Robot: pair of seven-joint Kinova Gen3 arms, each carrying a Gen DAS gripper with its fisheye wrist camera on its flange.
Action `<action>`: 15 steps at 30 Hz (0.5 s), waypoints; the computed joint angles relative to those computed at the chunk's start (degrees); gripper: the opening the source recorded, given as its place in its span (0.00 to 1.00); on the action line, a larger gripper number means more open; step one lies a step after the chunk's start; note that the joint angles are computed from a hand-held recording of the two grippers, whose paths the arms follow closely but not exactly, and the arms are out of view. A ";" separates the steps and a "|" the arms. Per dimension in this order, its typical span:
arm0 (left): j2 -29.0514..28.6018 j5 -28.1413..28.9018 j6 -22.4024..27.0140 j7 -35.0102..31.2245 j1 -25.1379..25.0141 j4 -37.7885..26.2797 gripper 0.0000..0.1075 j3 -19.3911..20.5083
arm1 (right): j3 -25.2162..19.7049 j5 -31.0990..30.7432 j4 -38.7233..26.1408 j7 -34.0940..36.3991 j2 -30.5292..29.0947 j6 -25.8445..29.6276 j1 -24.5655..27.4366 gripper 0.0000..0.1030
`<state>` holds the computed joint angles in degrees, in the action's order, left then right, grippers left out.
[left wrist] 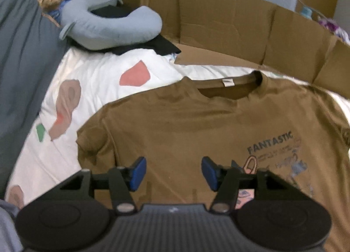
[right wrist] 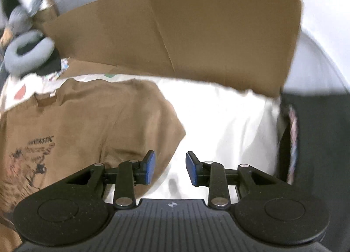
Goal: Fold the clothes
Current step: 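Open both tools and lay the T-shirt flat, print side up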
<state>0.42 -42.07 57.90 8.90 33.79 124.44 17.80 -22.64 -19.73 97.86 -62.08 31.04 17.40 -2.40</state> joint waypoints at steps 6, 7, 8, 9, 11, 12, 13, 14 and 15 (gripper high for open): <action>3.07 -1.26 -1.08 3.31 1.86 -0.20 0.59 0.02 | -1.52 -1.64 0.96 -1.86 2.73 -1.36 0.71 0.37; 3.60 -2.01 -1.38 4.53 2.54 -0.15 0.59 -0.02 | -1.44 -1.65 0.33 -2.36 3.30 -0.61 0.61 0.37; 4.13 -2.76 -1.68 5.74 3.24 -0.10 0.59 -0.10 | -1.32 -1.71 -0.23 -2.80 3.81 0.05 0.50 0.37; 4.63 -3.42 -1.98 7.04 3.93 -0.04 0.59 -0.24 | -1.13 -1.77 -0.58 -3.16 4.12 0.42 0.41 0.37; 5.18 -3.81 -2.79 10.54 5.04 0.26 0.59 -0.74 | -0.98 -2.39 -1.48 -4.11 4.86 1.33 0.54 0.37; 5.46 -4.04 -3.19 12.31 5.56 0.41 0.59 -0.94 | -1.09 -3.07 -1.97 -4.77 5.32 1.80 0.75 0.37; 5.71 -4.22 -3.67 13.93 6.01 0.56 0.59 -1.14 | -1.28 -3.73 -2.55 -5.31 5.89 2.39 1.00 0.37; 5.86 -4.15 -4.46 14.73 6.22 0.73 0.59 -1.38 | -1.52 -4.21 -2.98 -5.54 6.37 2.82 1.19 0.38; 6.09 -4.17 -4.63 15.07 6.52 0.74 0.59 -1.48 | -1.86 -4.68 -3.42 -5.62 6.91 3.29 1.43 0.38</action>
<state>6.51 -46.24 53.27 23.97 40.31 125.17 16.32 -24.50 -24.41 94.43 -67.69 37.95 20.69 -0.98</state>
